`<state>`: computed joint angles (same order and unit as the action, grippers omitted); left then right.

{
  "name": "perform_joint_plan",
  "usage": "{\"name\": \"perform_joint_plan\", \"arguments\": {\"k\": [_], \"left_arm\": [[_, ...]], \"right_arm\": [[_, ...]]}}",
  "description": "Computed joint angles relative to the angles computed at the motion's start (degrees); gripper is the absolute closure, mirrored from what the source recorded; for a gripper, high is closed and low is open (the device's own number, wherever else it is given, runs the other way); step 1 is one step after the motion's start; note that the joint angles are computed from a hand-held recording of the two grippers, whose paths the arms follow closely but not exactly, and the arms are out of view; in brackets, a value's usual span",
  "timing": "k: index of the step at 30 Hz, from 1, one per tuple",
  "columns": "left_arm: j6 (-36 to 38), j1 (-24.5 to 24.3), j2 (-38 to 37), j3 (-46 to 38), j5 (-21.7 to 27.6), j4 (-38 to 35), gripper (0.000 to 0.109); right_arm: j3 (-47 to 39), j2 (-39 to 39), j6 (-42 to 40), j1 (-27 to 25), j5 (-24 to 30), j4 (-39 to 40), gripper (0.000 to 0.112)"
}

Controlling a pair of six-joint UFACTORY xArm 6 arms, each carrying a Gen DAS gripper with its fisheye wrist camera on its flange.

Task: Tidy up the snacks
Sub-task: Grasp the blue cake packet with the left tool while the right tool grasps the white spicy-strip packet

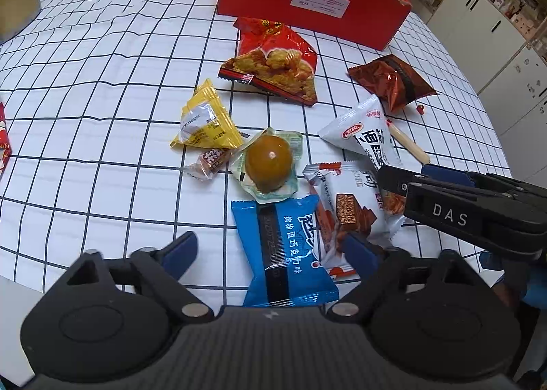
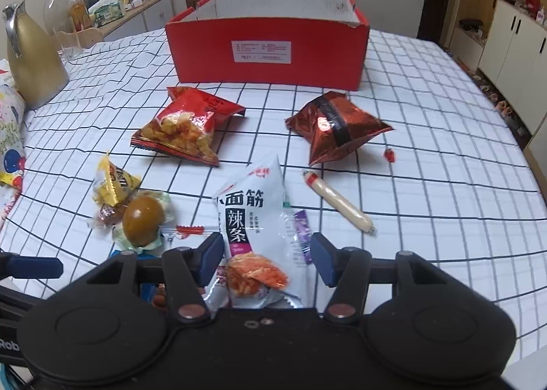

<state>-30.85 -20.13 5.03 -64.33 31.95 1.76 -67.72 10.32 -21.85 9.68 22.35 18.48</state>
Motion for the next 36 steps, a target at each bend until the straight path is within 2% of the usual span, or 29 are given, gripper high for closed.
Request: {"name": "perform_joint_plan", "arguments": {"k": [4,6,7,8,12,18,22,27,28,30,36], "left_arm": [[2.4,0.1,0.5,0.1,0.0,-2.7,0.022],[3.4,0.1,0.6,0.2,0.2,-3.6,0.028],[4.1,0.2,0.8,0.0,0.6,-4.6,0.037],[4.5,0.3,1.0,-0.3,1.0,-5.2,0.039],[5.7,0.7,1.4,-0.6,1.4,-7.7,0.04],[7.7,1.0,1.6,-0.8,1.7,-10.9,0.048],[11.7,1.2,1.7,-0.9,1.7,-15.3,0.062],[16.8,2.2,1.4,-0.7,2.5,-20.2,0.067],[17.7,2.4,1.4,-0.7,2.8,-20.9,0.068],[18.9,2.7,1.3,-1.0,3.5,-21.0,0.069],[22.0,3.5,1.2,-1.7,5.5,-22.2,0.075]], "right_arm": [[-0.4,0.7,-0.8,0.5,0.5,-0.5,0.062],[-0.7,1.0,0.0,0.5,0.7,-1.3,0.062],[-0.9,1.2,0.8,0.4,0.9,-1.9,0.062],[-1.1,1.5,1.3,0.3,1.1,-2.1,0.062],[-2.4,2.4,0.4,-0.1,2.1,0.3,0.062],[-5.3,4.4,1.4,-0.6,3.9,0.9,0.062],[-6.5,5.0,3.7,-0.6,4.5,-1.1,0.072],[-5.9,4.4,6.4,0.3,3.1,-5.8,0.086],[-5.6,4.2,6.8,0.6,2.6,-6.7,0.096],[-5.2,3.8,9.8,1.0,2.0,-10.5,0.101],[-4.9,2.8,15.6,1.1,2.2,-14.8,0.105]]}}
